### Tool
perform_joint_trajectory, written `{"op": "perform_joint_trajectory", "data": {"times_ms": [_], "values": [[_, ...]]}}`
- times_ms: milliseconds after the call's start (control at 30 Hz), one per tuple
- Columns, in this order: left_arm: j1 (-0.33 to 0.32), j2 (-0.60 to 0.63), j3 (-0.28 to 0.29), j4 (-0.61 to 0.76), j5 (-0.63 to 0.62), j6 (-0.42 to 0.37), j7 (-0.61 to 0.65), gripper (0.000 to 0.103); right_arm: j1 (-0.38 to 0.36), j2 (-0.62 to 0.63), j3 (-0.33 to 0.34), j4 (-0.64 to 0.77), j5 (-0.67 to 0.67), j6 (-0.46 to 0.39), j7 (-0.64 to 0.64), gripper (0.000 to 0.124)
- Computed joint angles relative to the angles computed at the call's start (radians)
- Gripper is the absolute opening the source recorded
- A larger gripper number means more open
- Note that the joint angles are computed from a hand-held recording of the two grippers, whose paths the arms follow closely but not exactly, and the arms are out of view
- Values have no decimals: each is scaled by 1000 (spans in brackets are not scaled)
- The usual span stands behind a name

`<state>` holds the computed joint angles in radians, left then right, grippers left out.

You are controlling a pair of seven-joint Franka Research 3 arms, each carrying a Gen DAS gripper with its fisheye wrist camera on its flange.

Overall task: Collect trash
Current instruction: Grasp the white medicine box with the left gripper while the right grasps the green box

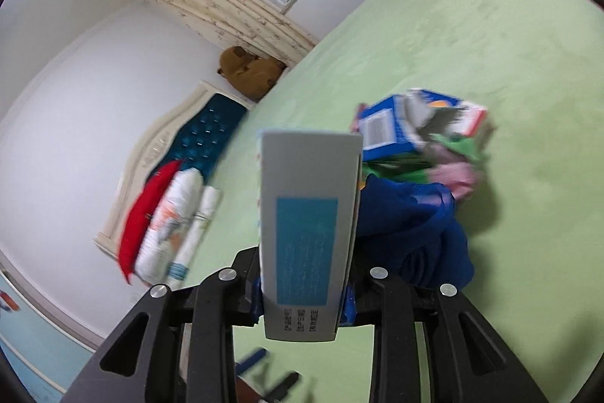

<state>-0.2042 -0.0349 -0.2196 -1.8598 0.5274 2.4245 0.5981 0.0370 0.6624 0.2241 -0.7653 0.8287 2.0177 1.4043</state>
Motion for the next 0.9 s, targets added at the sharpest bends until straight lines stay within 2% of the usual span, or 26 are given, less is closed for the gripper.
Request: {"op": "perform_joint_trajectory", "data": {"times_ms": [167, 300, 400, 500, 567, 833, 867, 900], "values": [[-11, 46, -3, 54, 18, -19, 8, 82, -56, -125, -25, -222, 49, 50, -88, 33], [-22, 104, 7, 132, 69, -39, -8, 82, -71, -184, -49, -307, 88, 90, -167, 34], [-35, 173, 21, 229, 109, -74, -1, 82, -37, -208, -71, -312, 41, 137, -209, 36], [-63, 271, 44, 375, 151, -164, 4, 82, -28, -249, -77, -360, 39, 179, -284, 36], [-72, 321, 60, 448, 142, -195, 12, 82, -26, -268, -83, -378, 44, 192, -319, 35], [-108, 513, 126, 736, 108, -305, 51, 82, -24, -270, -99, -361, 25, 153, -386, 31], [-105, 520, 129, 743, 93, -302, 49, 82, -20, -271, -100, -363, 18, 150, -393, 31], [-104, 523, 132, 745, 79, -302, 45, 71, -14, -273, -101, -365, 9, 152, -401, 31]]}}
